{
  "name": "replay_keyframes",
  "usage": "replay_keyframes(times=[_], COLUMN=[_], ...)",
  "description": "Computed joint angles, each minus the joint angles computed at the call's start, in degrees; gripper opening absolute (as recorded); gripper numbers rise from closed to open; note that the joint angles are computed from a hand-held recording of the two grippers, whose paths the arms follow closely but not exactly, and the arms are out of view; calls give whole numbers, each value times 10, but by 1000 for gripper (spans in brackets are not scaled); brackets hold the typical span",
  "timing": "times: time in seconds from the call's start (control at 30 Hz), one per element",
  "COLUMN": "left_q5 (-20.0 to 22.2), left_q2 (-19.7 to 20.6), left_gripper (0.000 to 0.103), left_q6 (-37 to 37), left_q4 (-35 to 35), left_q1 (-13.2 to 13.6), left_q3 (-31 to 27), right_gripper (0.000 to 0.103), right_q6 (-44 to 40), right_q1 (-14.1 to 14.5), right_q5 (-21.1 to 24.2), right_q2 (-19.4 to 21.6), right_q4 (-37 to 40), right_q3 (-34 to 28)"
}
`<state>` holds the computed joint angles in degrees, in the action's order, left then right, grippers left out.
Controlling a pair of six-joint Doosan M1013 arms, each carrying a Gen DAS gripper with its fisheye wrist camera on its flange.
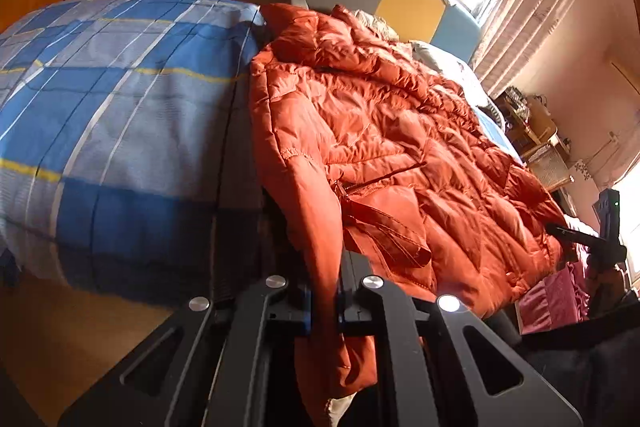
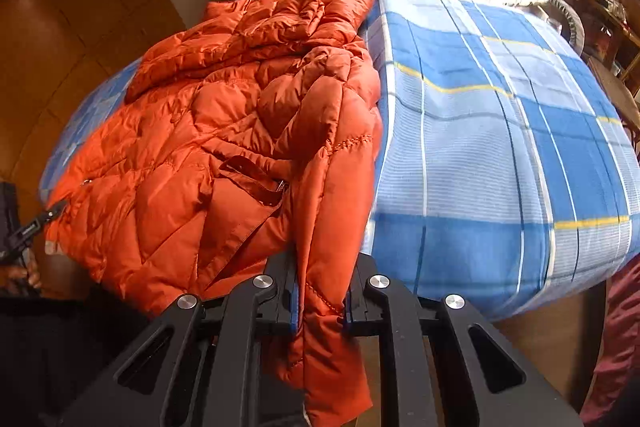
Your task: Fold large clothes
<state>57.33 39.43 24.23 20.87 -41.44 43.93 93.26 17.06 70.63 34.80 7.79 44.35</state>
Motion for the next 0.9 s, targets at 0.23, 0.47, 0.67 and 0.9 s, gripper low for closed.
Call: replay_keyframes(times=[0.23,0.47,0.67,0.9], left_q5=[-8,-9,-13,-58], left_q2=[-9,-5,-18,-46], left_gripper=[25,14,6,5], left_q6=[-12,12,24,18], left_q4=[-28,-47,-37,-35], left_q1=[8,13,5,4], left_q3=[32,29,42,72], right_gripper=[16,18,14,11], right_q6=[21,22,-15,-34], right_q1=[-11,-20,-15,-15], right_q5=[44,46,49,45], right_q2=[19,23,16,8], right_q4=[39,69,67,67], right_q3=[-13,-3,7,2])
